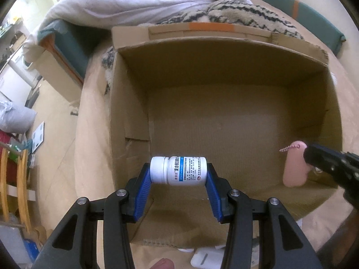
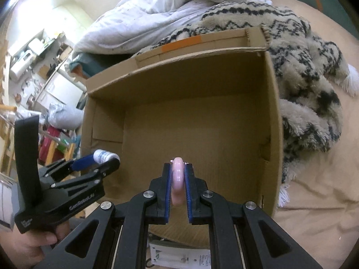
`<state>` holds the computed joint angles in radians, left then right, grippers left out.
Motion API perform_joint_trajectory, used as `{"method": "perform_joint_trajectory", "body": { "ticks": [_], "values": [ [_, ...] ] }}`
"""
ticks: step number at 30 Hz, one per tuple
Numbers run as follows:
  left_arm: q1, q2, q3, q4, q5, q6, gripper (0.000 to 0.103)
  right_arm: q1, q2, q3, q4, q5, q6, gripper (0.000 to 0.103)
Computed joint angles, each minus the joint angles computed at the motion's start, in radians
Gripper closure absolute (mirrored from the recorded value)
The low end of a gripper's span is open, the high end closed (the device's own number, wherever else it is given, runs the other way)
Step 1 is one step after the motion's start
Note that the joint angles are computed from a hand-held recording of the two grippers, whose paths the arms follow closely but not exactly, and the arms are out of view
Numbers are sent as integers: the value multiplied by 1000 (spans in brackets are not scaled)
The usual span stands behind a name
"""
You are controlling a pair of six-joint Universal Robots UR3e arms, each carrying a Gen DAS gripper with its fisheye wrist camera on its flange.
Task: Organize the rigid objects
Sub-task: 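Carry both items into the box and open both tools to release them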
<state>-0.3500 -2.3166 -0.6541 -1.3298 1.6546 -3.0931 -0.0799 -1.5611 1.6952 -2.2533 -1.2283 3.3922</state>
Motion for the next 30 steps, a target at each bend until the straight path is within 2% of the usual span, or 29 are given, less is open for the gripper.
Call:
{"method": "perform_joint_trajectory", "body": {
  "ticks": [11, 18, 19, 20, 21, 23, 24, 25, 26, 29, 30],
  "values": [
    [6, -2, -30, 19, 8, -16, 60, 61, 119, -106, 25, -67, 29, 90],
    [4, 36, -101, 73, 12, -3, 60, 52, 91, -77, -15, -85, 51, 90],
    [2, 37, -102, 73, 12, 2, 59, 53, 88, -77, -19, -91, 51, 90],
    [1, 39, -101, 73, 9, 4, 51, 53, 84, -77, -25, -96, 52, 90],
    [5, 50, -114, 80, -9, 5, 47, 50, 80, -72, -33, -90, 53, 83],
    [8, 57, -118, 81, -31, 4, 35, 39, 68, -62, -54, -70, 58, 59],
    [6, 60, -118, 80, -34, 4, 32, 37, 61, -55, -70, -67, 63, 33],
    [4, 63, -118, 79, -38, 6, 25, 34, 49, -39, -99, -60, 73, 25],
    [0, 67, -118, 79, -34, 5, 17, 27, 39, -31, -115, -47, 80, 25],
    [5, 90, -137, 98, -55, -6, 9, 23, 25, -34, -128, -35, 95, 19],
    [12, 100, -142, 99, -76, -13, 8, 25, 16, -30, -144, -43, 104, 5]
  ]
}}
